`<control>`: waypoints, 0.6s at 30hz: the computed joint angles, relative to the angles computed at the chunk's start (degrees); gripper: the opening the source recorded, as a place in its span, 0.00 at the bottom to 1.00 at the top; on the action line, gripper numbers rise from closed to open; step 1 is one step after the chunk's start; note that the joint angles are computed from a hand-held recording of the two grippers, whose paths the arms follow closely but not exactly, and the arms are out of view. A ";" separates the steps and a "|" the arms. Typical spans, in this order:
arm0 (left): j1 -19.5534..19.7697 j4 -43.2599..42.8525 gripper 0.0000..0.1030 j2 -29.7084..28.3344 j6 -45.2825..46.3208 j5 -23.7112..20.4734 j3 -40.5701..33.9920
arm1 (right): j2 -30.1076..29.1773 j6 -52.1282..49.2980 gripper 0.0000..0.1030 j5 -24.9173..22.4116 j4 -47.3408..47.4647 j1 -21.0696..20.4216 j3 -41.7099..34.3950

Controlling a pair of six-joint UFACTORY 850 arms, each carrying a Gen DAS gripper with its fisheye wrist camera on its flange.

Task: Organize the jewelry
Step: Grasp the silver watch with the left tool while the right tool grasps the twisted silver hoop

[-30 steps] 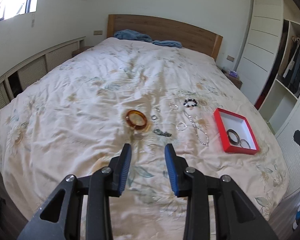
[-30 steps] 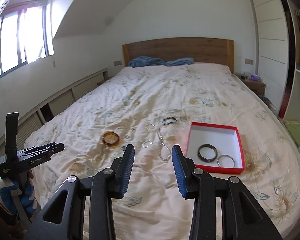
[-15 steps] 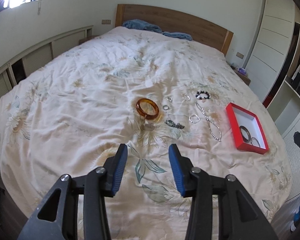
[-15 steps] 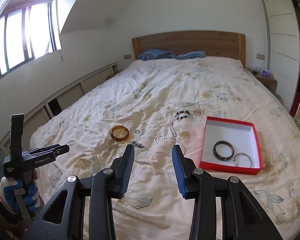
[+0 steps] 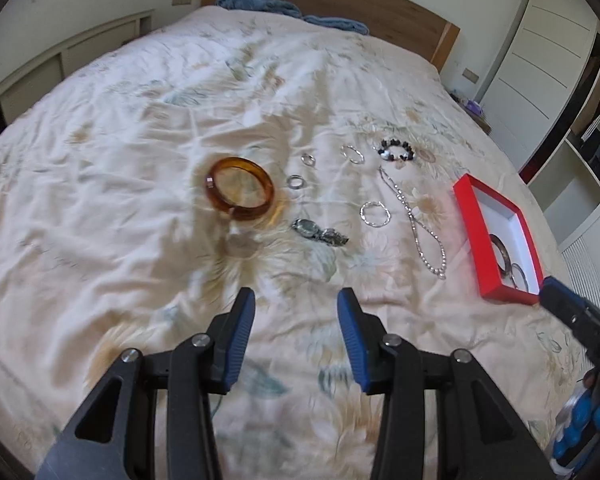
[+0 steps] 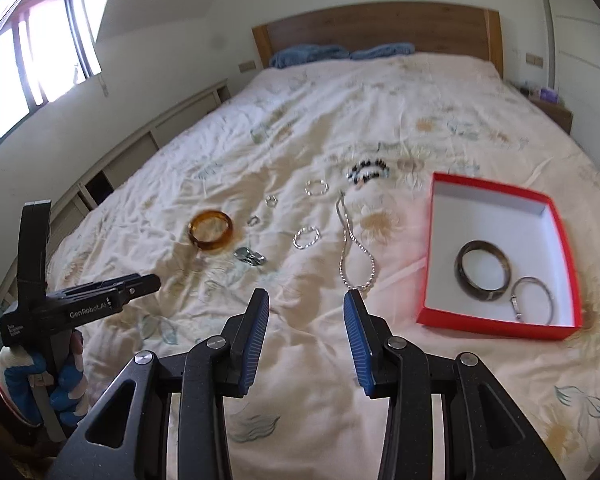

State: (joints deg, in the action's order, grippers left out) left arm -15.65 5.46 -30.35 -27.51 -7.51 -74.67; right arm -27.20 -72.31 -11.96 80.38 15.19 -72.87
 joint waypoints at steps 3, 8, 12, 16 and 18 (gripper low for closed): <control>0.26 -10.27 0.40 -3.81 10.61 -1.38 -4.36 | -3.53 6.35 0.38 -1.64 -6.68 -0.37 -3.64; 0.86 -16.90 0.40 -10.37 16.86 -4.83 -12.21 | -9.79 14.53 0.38 -4.52 -15.40 -0.66 -10.93; 1.53 -19.53 0.40 -14.74 17.61 -6.90 -17.93 | -15.05 19.43 0.38 -7.31 -20.13 -0.75 -17.37; 1.63 -15.73 0.40 -19.47 11.89 -9.67 -24.48 | -19.50 22.53 0.38 -9.51 -23.31 -0.68 -23.22; 1.55 -12.94 0.40 -21.52 8.38 -10.99 -27.07 | -21.51 23.91 0.38 -10.40 -24.80 -0.64 -25.99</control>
State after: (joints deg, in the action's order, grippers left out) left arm -14.10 -7.48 -51.87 -19.14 -18.50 -101.74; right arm -48.71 -48.39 -22.36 55.58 14.55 -98.86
